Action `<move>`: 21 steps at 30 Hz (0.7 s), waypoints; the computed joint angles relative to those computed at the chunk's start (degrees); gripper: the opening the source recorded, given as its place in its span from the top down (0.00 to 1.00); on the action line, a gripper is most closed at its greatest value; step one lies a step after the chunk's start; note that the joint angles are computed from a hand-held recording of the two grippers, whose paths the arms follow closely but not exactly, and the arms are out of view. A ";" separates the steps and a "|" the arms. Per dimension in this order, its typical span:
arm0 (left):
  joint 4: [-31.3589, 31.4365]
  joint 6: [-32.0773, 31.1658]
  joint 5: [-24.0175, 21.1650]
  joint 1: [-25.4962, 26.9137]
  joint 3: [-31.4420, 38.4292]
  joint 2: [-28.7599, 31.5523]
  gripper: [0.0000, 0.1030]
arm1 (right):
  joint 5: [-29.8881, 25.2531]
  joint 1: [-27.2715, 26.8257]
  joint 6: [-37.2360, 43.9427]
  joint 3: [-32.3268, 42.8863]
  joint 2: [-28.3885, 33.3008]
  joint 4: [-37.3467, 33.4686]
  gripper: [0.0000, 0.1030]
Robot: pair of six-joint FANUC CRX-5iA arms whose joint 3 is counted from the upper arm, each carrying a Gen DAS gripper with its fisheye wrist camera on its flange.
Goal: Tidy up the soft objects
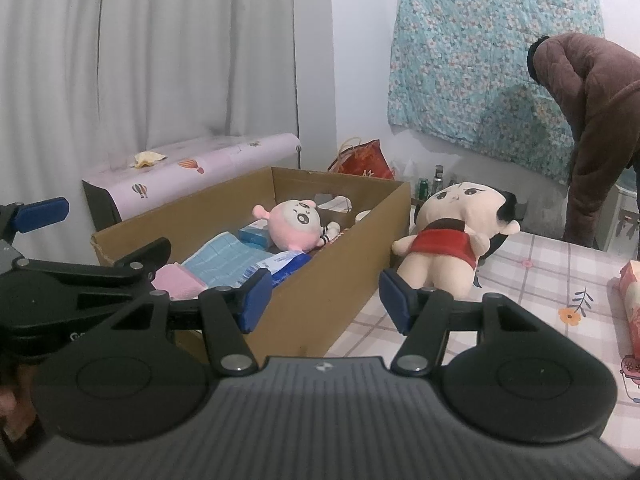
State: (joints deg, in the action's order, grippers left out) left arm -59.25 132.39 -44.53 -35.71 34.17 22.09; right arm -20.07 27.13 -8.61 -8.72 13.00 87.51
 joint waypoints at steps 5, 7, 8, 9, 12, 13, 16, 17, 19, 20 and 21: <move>-0.32 0.45 0.10 -0.15 0.00 0.05 0.00 | 0.23 -0.39 -0.99 -0.17 0.00 0.83 0.42; -0.37 0.40 -0.01 -0.24 0.04 0.12 0.00 | 0.05 -0.43 -0.94 -0.15 0.04 0.75 0.42; -0.37 0.28 -0.08 -0.29 0.07 0.18 0.00 | -0.10 -0.45 -0.92 -0.13 0.09 0.80 0.42; -0.41 0.27 -0.08 -0.33 0.07 0.18 0.00 | -0.33 -0.45 -1.07 -0.12 0.16 0.90 0.42; -0.36 0.40 0.02 -0.37 0.10 0.23 0.00 | -0.34 -0.49 -0.88 -0.13 0.17 0.38 0.42; -0.24 0.33 0.09 -0.36 0.12 0.27 0.00 | -0.40 -0.48 -0.73 -0.13 0.16 0.33 0.42; -0.31 0.06 -0.32 -0.68 0.67 0.67 0.00 | -0.62 -0.66 -1.00 -0.23 0.15 1.22 0.42; -0.61 0.09 -0.57 -0.89 0.87 0.84 0.00 | -0.66 -0.77 -1.24 -0.33 0.09 1.62 0.41; -0.92 0.27 -0.75 -1.14 0.89 0.87 0.00 | -0.43 -1.06 -2.07 -0.67 -0.14 2.60 0.41; -0.76 0.30 -0.64 -1.10 0.89 0.86 0.00 | -0.39 -1.11 -2.24 -0.65 -0.14 2.69 0.41; -0.63 0.26 -0.62 -1.03 0.89 0.86 0.00 | -0.16 -1.26 -2.51 -0.73 -0.19 2.87 0.41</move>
